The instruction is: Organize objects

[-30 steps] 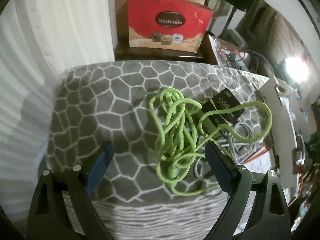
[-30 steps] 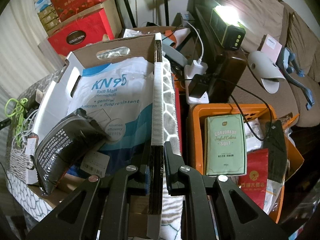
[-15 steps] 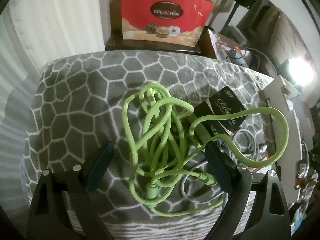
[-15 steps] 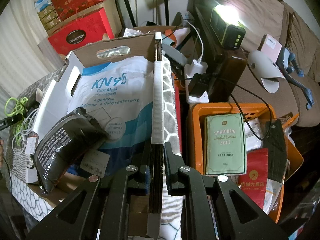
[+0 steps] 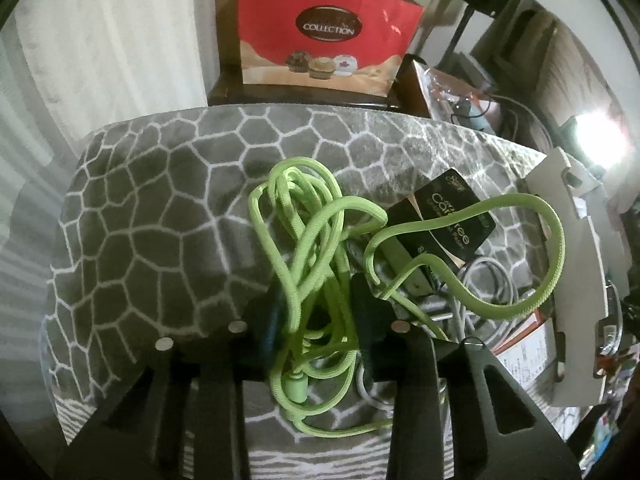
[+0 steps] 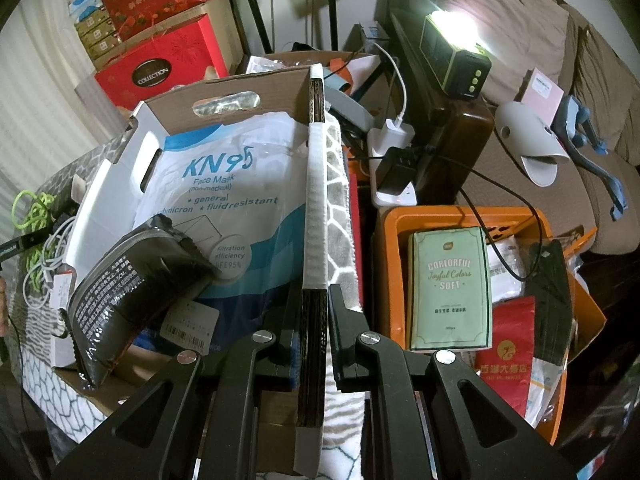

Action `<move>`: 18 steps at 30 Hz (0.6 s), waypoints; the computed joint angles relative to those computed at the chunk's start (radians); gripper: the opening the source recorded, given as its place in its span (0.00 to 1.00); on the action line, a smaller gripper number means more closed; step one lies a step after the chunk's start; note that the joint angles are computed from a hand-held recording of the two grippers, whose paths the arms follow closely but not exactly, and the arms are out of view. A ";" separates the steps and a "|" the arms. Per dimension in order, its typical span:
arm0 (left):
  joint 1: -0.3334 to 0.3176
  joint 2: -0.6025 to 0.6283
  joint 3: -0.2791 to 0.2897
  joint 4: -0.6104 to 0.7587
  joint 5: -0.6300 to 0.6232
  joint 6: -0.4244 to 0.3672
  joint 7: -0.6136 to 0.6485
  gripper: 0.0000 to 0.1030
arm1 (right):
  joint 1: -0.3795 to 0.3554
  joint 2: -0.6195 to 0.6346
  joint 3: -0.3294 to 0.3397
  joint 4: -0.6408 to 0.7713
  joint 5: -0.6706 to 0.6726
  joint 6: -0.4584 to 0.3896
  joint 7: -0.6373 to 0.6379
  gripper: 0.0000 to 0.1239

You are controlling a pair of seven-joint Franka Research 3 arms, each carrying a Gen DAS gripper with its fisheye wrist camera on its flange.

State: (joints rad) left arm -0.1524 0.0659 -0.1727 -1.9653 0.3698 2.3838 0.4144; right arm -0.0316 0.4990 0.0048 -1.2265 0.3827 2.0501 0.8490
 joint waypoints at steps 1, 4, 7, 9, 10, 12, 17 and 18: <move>-0.001 -0.005 0.000 -0.005 0.003 0.006 -0.007 0.19 | 0.001 0.000 0.000 0.000 0.000 -0.001 0.002 0.09; 0.004 -0.031 0.002 -0.032 -0.008 0.034 -0.018 0.15 | -0.003 0.001 0.000 0.002 0.002 -0.005 -0.002 0.09; 0.007 -0.059 0.001 -0.050 0.003 0.042 -0.028 0.14 | -0.002 0.001 0.000 0.002 0.002 -0.004 -0.001 0.09; 0.010 -0.082 0.000 -0.062 0.008 0.050 -0.033 0.14 | -0.004 0.000 -0.001 0.001 0.002 -0.002 -0.004 0.09; 0.012 -0.093 -0.001 -0.066 0.013 0.053 -0.039 0.14 | -0.003 0.000 0.000 0.001 0.001 -0.003 -0.003 0.09; 0.015 -0.117 -0.003 -0.075 0.022 0.066 -0.050 0.14 | -0.005 0.001 -0.001 0.002 0.002 -0.004 -0.004 0.09; 0.020 -0.159 -0.016 -0.052 0.071 0.067 -0.059 0.14 | -0.002 0.000 -0.001 0.000 0.000 -0.002 -0.003 0.09; 0.021 -0.164 -0.018 -0.040 0.078 0.066 -0.056 0.14 | -0.003 0.000 -0.001 0.000 0.000 -0.003 -0.004 0.09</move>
